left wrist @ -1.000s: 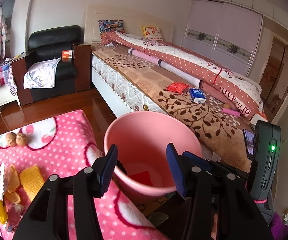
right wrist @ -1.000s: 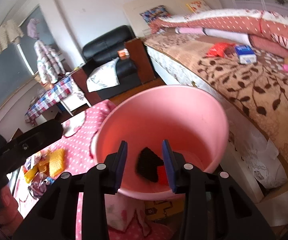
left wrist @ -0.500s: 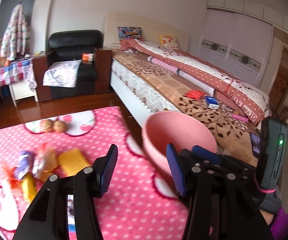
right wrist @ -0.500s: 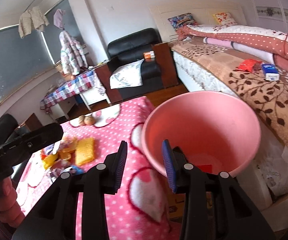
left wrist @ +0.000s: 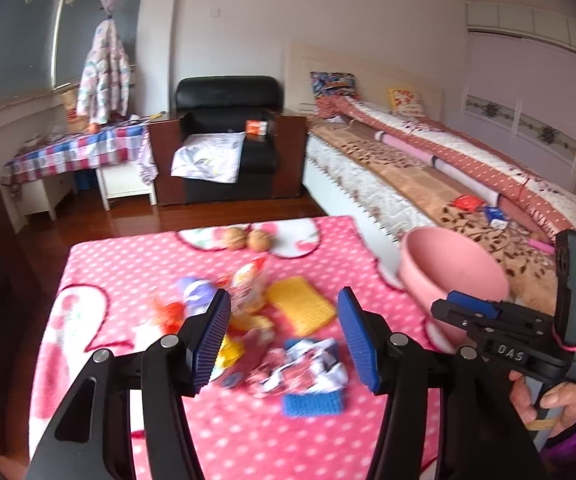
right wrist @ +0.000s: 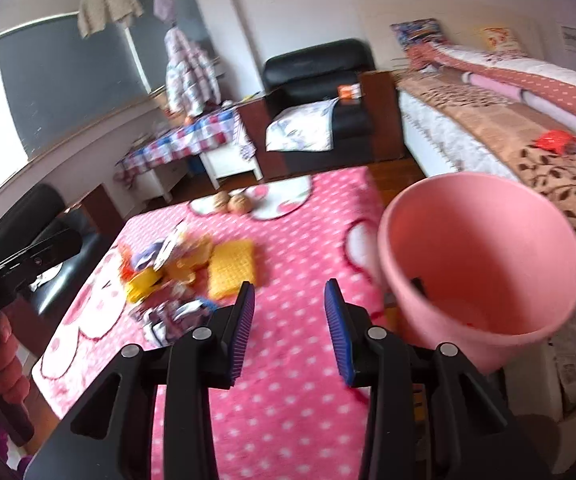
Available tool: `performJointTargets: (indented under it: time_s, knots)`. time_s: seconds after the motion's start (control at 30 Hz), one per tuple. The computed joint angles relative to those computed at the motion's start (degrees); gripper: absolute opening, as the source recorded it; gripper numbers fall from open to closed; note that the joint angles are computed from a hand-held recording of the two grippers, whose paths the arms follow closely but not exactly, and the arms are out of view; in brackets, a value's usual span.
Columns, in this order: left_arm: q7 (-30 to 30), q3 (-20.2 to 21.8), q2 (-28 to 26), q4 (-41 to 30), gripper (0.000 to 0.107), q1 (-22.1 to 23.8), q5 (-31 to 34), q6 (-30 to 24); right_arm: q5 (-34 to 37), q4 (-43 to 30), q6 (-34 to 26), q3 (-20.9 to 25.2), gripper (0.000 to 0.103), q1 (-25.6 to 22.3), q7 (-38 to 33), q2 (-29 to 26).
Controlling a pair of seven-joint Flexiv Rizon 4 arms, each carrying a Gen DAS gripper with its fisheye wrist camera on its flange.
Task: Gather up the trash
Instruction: 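Return the right tool to the table toward the snack wrapper, then grasp the clear snack wrapper with the right gripper and lift it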
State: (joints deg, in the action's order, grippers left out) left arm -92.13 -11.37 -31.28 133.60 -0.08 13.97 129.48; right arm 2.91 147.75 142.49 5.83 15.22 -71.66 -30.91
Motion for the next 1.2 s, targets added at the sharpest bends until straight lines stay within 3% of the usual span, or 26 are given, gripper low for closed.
performJointTargets:
  time_s: [0.07, 0.57, 0.67, 1.03, 1.07, 1.13, 1.2]
  knots:
    - [-0.1, 0.6, 0.0, 1.0, 0.055, 1.0, 0.3, 0.0, -0.5, 0.0, -0.1, 0.4, 0.052, 0.4, -0.2, -0.2]
    - [-3.7, 1.2, -4.3, 1.5, 0.054, 7.2, -2.1, -1.1, 1.3, -1.7, -2.4, 0.9, 0.053, 5.6, -1.4, -0.9]
    - [-5.2, -0.6, -5.6, -0.2, 0.053, 9.9, -0.8, -2.6, 2.3, -2.4, -3.2, 0.6, 0.052, 6.3, -1.3, -0.9]
    - [-0.6, -3.1, -9.2, -7.3, 0.053, 11.1, -2.2, -11.4, -4.2, -5.7, -10.7, 1.5, 0.052, 3.1, 2.6, 0.5]
    - [-0.4, -4.0, -9.7, -7.7, 0.051, 11.9, -2.1, -11.8, -5.1, -6.2, -11.4, 1.8, 0.052, 2.6, 2.9, 0.6]
    - [0.0, -6.2, -10.8, -8.1, 0.029, 14.3, -1.2, -12.4, -6.5, -7.2, -12.6, 1.8, 0.052, 2.4, 3.2, 0.8]
    - [0.1, -7.4, -11.5, -8.1, 0.022, 15.8, -0.7, -11.8, -7.0, -8.5, -14.0, 1.6, 0.052, 2.7, 3.2, 1.0]
